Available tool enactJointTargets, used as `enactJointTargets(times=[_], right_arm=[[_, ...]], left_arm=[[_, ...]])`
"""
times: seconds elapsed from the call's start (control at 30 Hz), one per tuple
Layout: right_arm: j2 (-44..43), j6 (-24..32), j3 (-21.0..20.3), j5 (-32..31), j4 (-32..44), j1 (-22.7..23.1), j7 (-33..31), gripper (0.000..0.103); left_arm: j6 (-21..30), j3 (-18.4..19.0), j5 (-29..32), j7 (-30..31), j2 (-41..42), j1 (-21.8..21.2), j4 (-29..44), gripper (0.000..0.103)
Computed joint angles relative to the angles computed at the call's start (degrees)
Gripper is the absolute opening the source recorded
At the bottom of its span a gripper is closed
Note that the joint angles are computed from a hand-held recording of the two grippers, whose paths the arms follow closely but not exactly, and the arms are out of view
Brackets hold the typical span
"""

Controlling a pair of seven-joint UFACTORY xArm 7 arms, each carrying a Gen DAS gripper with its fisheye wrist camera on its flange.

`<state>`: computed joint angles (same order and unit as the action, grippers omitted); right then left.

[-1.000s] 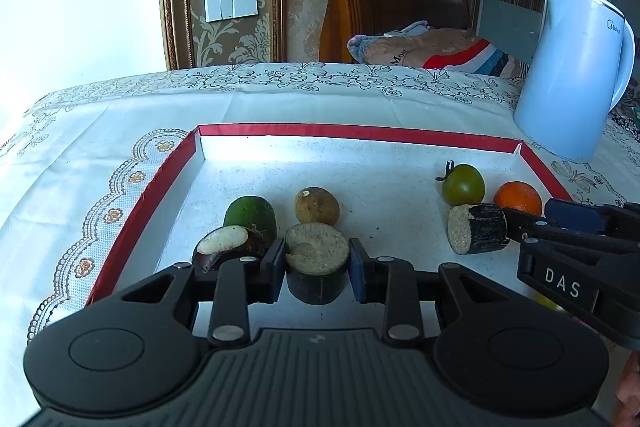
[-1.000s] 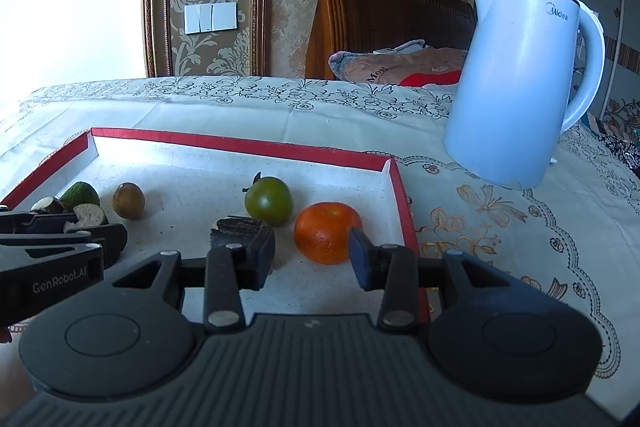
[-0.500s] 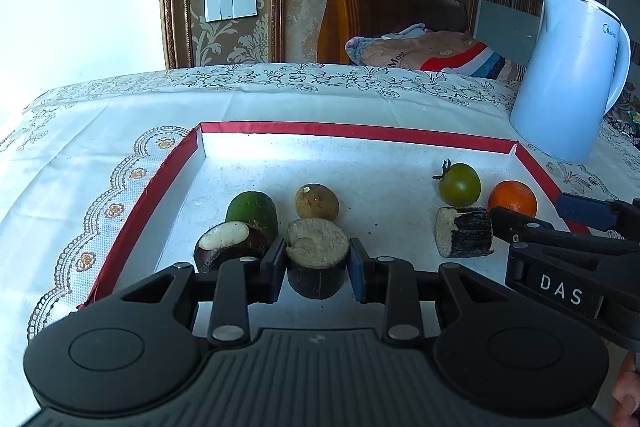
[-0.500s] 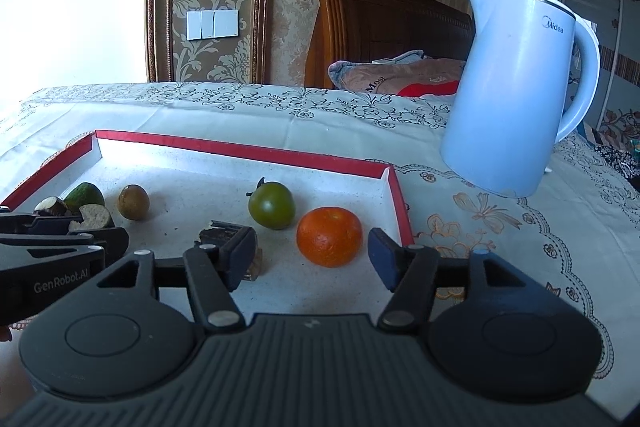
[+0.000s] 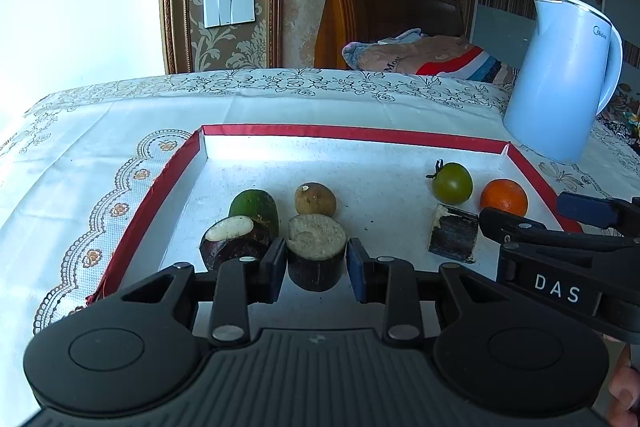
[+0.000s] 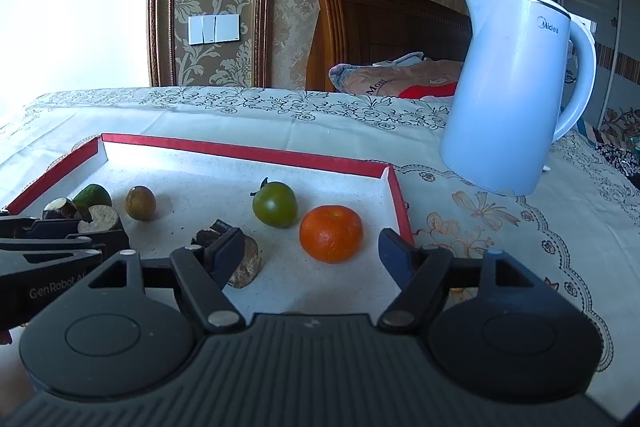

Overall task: Organize fruits
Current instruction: 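Open the left tool to set the eggplant chunk in the box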

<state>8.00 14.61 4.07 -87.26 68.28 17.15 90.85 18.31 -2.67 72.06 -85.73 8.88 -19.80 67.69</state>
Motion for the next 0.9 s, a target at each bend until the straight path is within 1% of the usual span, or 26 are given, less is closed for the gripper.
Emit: enactJointTargets(times=[0.1,0.3,0.57,0.63,0.9], right_arm=[[-0.48,-0.13,0.04,-0.38,-0.53,0.03,0.37,0.075],[-1.88,-0.77,0.44,-1.54,-1.89,-0.53,2.14,0.076],[-2.40,-0.60,0.94,-0.63,-2.73,-0.76,1.57,0.077],[-2.68,-0.75,0.96,-0.72,-3.07,-0.86,1.88,0.077],[-4.33,-1.37,1.23,-1.52,-4.95,-1.50,3.70,0.079]], left_arm=[[-0.32,-0.01,0.49,-0.70,-0.45,0.01,-0.52,0.032],[-1.12,-0.35,1.28,-2.05,-1.55,0.55,-1.75,0.032],[-1.73,-1.15,2.73,-3.90,-2.97,1.25,-3.40,0.032],[-1.18,-1.46,3.08,-4.27,-3.16,1.26,-3.59,0.032],[-0.40,-2.68,7.32,-7.93,-5.17,1.49,-5.52,0.032]])
